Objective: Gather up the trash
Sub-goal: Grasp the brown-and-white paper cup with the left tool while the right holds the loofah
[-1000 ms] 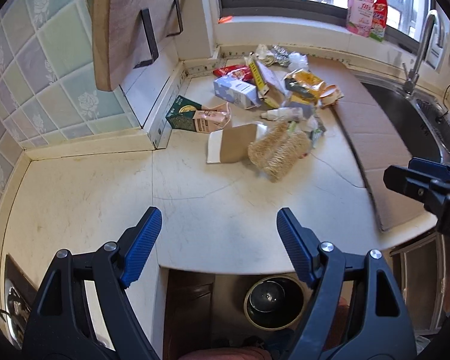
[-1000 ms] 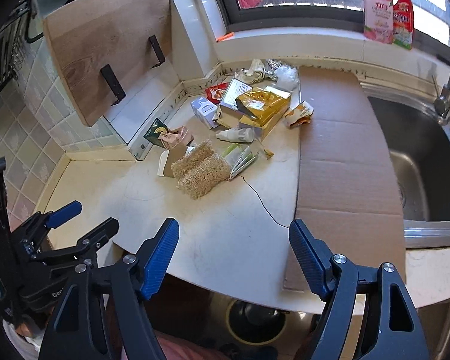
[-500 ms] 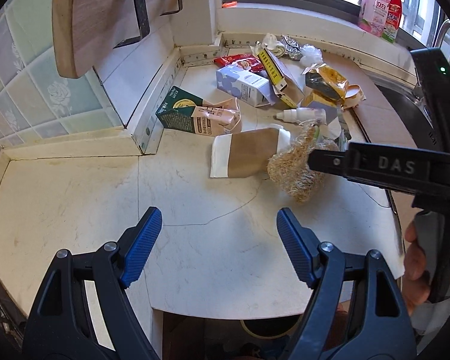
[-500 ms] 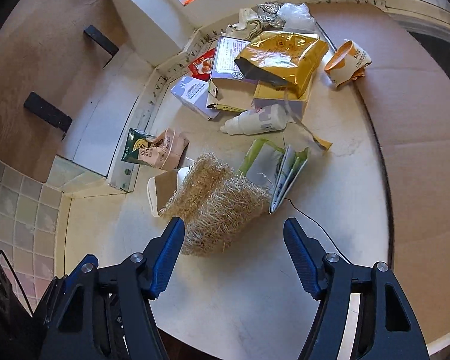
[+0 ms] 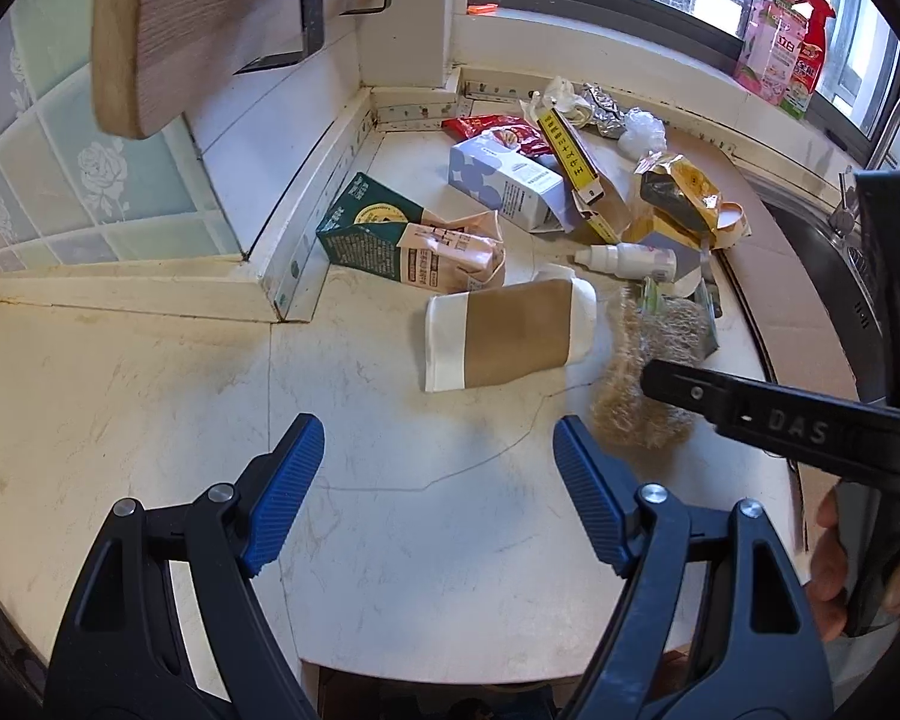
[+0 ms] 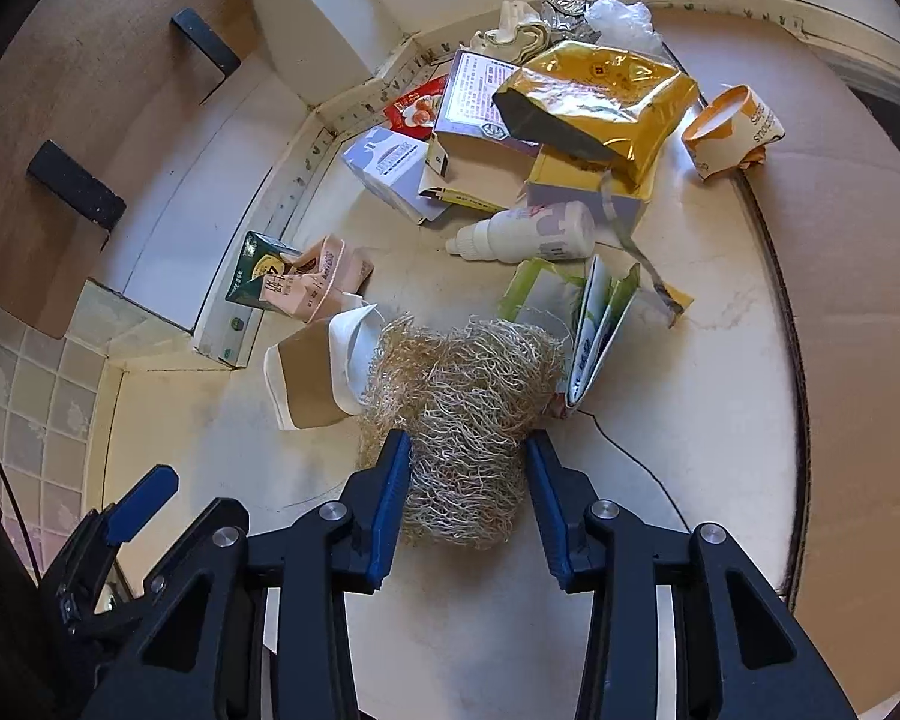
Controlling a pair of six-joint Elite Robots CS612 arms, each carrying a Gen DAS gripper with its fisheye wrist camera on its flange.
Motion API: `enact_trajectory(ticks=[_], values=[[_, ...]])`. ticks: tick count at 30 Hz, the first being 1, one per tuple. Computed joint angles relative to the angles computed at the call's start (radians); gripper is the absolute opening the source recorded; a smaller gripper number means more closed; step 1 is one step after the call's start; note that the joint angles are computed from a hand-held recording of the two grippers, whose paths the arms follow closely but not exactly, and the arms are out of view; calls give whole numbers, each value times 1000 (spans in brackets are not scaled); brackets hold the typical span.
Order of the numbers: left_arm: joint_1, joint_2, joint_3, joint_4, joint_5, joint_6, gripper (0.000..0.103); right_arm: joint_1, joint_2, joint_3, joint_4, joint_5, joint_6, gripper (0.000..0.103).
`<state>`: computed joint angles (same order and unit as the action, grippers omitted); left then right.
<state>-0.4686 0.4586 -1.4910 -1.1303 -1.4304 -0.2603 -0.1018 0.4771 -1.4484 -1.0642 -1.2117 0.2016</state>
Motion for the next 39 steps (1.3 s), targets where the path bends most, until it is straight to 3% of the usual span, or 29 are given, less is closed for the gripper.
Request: enact_trajectory(ticks=[5, 13, 18, 23, 28, 34, 39], values=[[-2, -10, 47, -40, -9, 24, 77, -22, -2, -26, 21, 15, -38, 38], [24, -60, 173, -67, -162, -11, 77, -45, 10, -57, 53, 71, -85, 38], [13, -77, 218, -59, -123, -28, 77, -53, 26, -81, 81, 95, -113, 38], [9, -77, 240, -85, -104, -42, 84, -56, 40, -91, 78, 117, -111, 38], [12, -74, 247, -117, -143, -52, 98, -60, 45, -95, 74, 138, -110, 38], [6, -83, 274, -115, -100, -46, 98, -68, 53, -103, 75, 159, -108, 38], [12, -88, 301, -107, -114, -107, 91, -69, 57, -113, 73, 160, -105, 38]])
